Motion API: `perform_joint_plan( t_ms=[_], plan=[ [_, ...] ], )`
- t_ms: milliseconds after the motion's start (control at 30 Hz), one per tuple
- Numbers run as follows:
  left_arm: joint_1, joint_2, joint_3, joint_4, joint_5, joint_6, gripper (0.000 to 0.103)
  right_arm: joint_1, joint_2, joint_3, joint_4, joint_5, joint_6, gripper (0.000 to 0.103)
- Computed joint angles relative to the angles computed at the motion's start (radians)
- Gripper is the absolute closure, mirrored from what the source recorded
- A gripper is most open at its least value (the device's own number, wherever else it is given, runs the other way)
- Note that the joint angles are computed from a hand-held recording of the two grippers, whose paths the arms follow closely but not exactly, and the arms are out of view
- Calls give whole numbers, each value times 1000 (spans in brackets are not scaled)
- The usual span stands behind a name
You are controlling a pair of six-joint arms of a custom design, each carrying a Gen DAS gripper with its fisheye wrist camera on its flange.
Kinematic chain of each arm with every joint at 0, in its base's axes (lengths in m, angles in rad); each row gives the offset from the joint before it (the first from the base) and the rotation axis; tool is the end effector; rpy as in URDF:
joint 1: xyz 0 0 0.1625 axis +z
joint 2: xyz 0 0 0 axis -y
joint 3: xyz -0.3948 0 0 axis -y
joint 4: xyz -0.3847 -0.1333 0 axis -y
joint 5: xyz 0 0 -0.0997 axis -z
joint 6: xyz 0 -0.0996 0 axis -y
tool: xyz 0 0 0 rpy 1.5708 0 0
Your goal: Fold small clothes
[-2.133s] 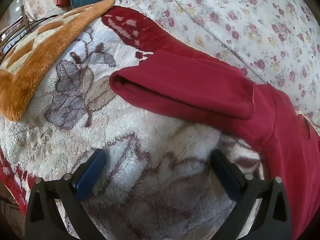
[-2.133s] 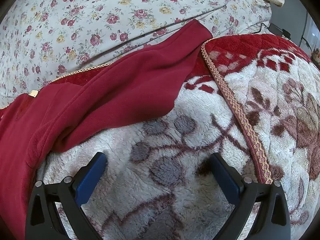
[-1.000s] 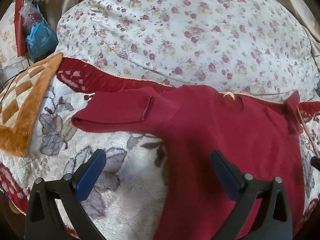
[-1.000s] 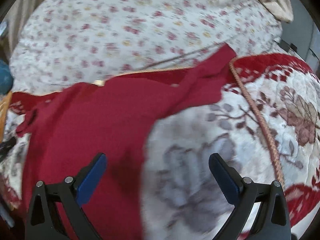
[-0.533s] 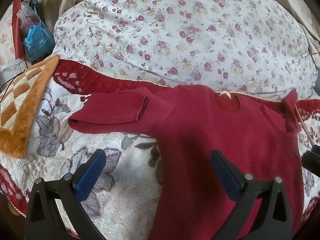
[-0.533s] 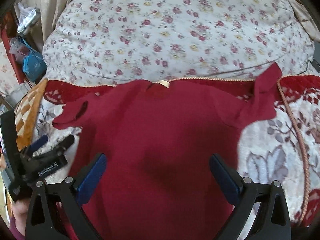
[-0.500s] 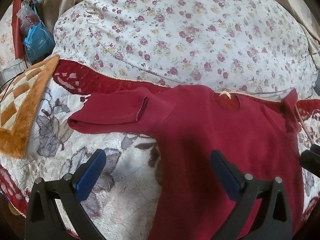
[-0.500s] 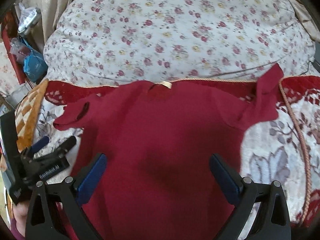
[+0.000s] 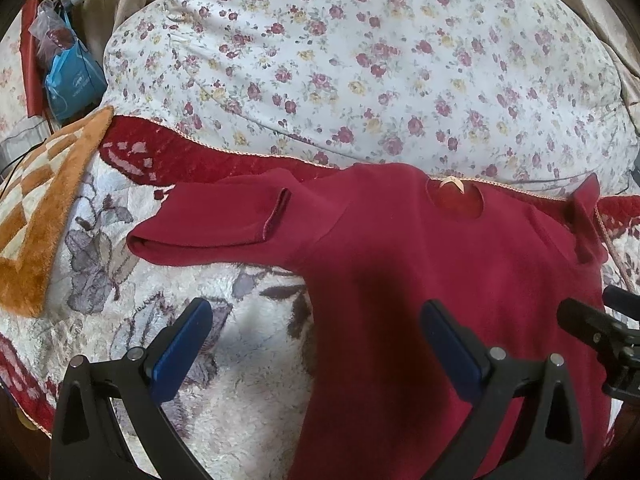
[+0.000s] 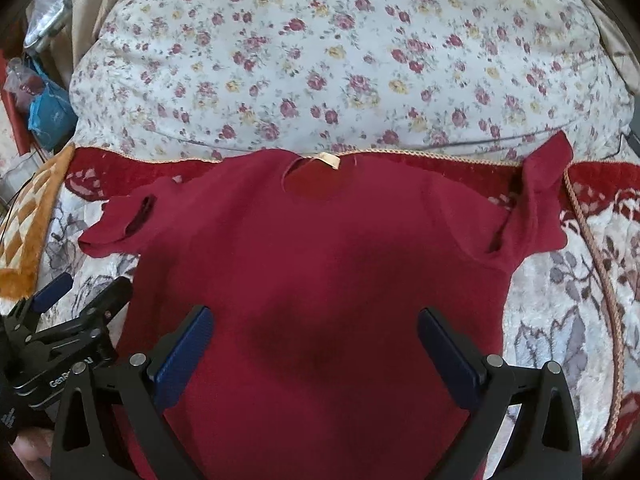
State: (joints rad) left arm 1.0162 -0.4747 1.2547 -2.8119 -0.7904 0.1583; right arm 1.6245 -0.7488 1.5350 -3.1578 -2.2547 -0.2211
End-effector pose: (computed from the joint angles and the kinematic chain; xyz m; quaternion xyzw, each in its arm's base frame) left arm -0.2196 -0.7408 0.0534 0.2327 0.8741 -0.2801 0.3215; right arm 0.1071 -0.6811 0.1769 -0.0106 -0.8773 0.3401 0.3384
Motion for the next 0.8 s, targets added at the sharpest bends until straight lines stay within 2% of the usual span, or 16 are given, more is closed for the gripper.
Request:
perform_joint_plan(
  t_ms=[233, 533, 800],
  plan=[
    [6, 14, -20, 31, 5, -11, 0, -9, 16, -5, -42, -15, -12, 0],
    [1, 32, -25, 2, 24, 19, 0, -32, 2, 9, -26, 26, 30, 0],
    [-2, 45, -29, -15, 36, 48, 0, -28, 17, -4, -51, 0, 4, 0]
  ],
)
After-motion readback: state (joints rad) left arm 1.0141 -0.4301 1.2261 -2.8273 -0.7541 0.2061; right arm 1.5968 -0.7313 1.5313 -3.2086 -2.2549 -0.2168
